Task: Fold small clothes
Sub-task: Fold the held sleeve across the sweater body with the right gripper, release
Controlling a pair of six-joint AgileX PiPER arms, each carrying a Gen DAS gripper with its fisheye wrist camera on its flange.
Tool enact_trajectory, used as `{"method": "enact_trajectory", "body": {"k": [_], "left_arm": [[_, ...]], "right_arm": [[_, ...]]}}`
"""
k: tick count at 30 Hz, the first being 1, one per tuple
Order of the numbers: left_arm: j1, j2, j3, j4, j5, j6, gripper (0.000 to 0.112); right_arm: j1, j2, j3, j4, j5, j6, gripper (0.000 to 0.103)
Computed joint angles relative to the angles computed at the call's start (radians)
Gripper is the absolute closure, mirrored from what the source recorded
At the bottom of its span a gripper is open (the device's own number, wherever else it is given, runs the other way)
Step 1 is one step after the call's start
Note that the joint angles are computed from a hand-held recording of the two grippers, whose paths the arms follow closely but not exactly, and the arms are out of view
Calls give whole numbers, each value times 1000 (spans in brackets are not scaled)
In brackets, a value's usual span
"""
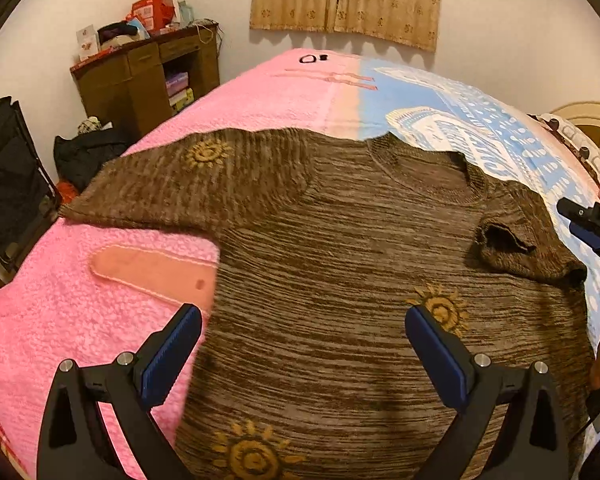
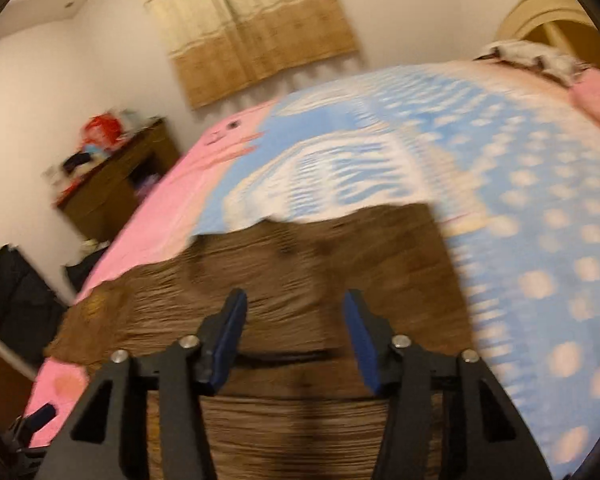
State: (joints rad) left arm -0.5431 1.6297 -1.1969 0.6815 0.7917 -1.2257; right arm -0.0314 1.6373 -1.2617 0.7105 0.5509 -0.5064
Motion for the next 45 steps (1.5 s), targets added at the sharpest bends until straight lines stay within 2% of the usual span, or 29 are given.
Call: {"method": "enact_trajectory", "body": {"k": [6,9,11,12,15,17,20,23,28,29,30,31,33,38,41,43,45], "left_arm": [[-31,23,-29,18,28,-1,11],[-34,21,-24,30,36,-6,11],[-27,26,-24,38,41,-16,11],[-21,29,-26,32,40,-14,11],[-6,30,-24,17,40,6,11],[-6,21,-5,44,43,-16,11],[16,13,26,69,24,-54,11],[61,17,38,19,-18,-43,11],[100,-2,78,-7,-48,-60,11],[99,-10,86,19,-31,-81,11],[99,-18,94,52,-8,-111,11],[107,-27,103,73,8,-134,11],[142,-50,126,83,2,-158,11],[234,-105,198,28,-65,-195,11],[237,-161,271,53,-178,-256,11],[223,-164,273,67,-203,-247,11],[182,-131,230,95,-171,-223,11]], "right_arm": [[-17,50,-30,-39,109,34,50],[50,136,-105,-194,113,195,50],[74,191,-168,-191,147,226,50],[68,213,-205,-137,178,189,50],[22,316,-386,157,371,41,52],[-17,348,-424,305,392,6,50],[-48,303,-347,340,342,-49,44],[8,203,-213,95,171,0,44],[115,138,-29,-169,-26,44,43],[139,141,-22,-251,-51,104,43],[153,130,-17,-293,-66,142,39],[165,124,-9,-323,-88,175,29],[170,134,-12,-390,-84,230,26],[165,137,-20,-378,-72,202,21],[158,101,19,-374,-113,216,24],[133,34,90,-258,-163,131,24],[103,-46,176,-58,-177,-45,24]]}}
